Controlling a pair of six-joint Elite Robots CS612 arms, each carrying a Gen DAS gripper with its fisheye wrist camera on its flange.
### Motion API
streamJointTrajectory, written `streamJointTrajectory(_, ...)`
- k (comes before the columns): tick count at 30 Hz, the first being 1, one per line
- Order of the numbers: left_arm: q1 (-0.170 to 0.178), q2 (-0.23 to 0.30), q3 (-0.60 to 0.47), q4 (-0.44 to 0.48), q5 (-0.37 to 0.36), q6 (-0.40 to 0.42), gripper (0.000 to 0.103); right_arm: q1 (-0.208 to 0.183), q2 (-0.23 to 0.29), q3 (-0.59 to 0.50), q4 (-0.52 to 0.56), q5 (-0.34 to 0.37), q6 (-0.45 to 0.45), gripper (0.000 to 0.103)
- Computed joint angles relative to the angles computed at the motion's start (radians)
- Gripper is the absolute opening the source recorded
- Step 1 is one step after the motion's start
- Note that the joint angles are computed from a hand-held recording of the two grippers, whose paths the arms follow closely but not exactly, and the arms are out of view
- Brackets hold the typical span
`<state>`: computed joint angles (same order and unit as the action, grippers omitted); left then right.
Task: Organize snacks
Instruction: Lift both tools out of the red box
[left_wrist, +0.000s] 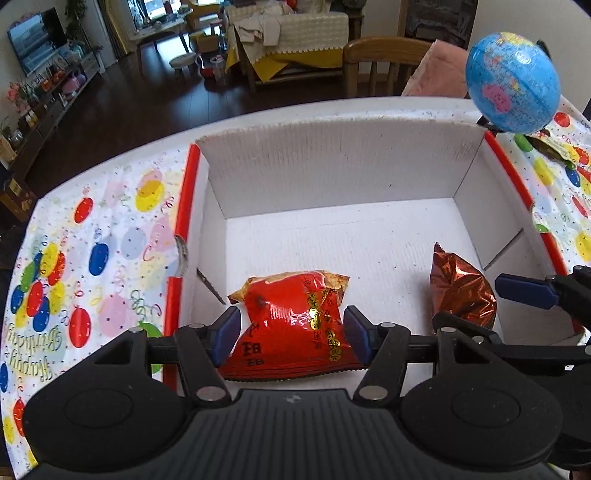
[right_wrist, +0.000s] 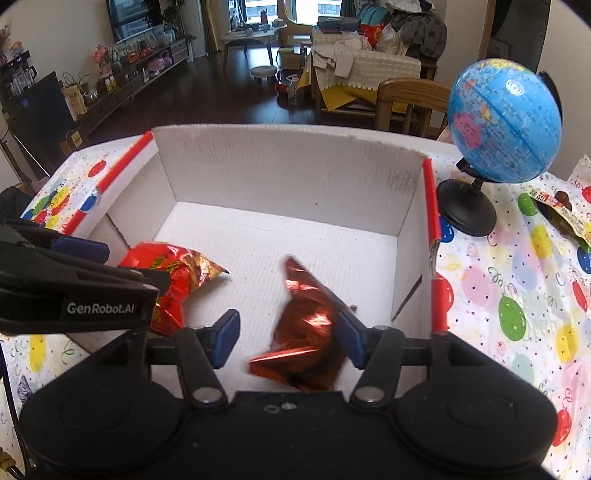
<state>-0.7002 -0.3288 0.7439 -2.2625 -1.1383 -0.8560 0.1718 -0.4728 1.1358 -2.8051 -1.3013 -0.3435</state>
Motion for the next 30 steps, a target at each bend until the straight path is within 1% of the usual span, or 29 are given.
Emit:
streamJointTrajectory(2,-0.004,-0.015,0.024,-0.021,0.011,-0.005,0.06,-0.001,-0.01,0.016,-0.021,0.003,0.005,0.064)
streamJointTrajectory(4,-0.009,-0.031,0.051,-0.046,0.022,-0.008,0.06,-0.003,-0.022,0.034,-0.04,0.004,0.011,0.064)
streamJointTrajectory(7,-0.018,-0.054,0.09,-0.08,0.044,-0.009,0.06,-0.006,-0.042,0.067,-0.076,0.006,0.022,0.07)
streamJointTrajectory(14,-0.041,-0.119,0.197,-0.165,0.089,-0.007,0.061,-0.012,-0.09,0.147,-0.158,0.018,0.049,0.076)
streamJointTrajectory(22,-0.07,-0.198,0.334,-0.275,0.124,-0.015,0.061,-0.013,-0.147,0.25,-0.282,0.016,0.078,0.084)
streamJointTrajectory(30,-0.101,-0.268,0.455,-0.383,0.147,-0.018,0.062,-0.02,-0.205,0.356,-0.385,0.029,0.112,0.085)
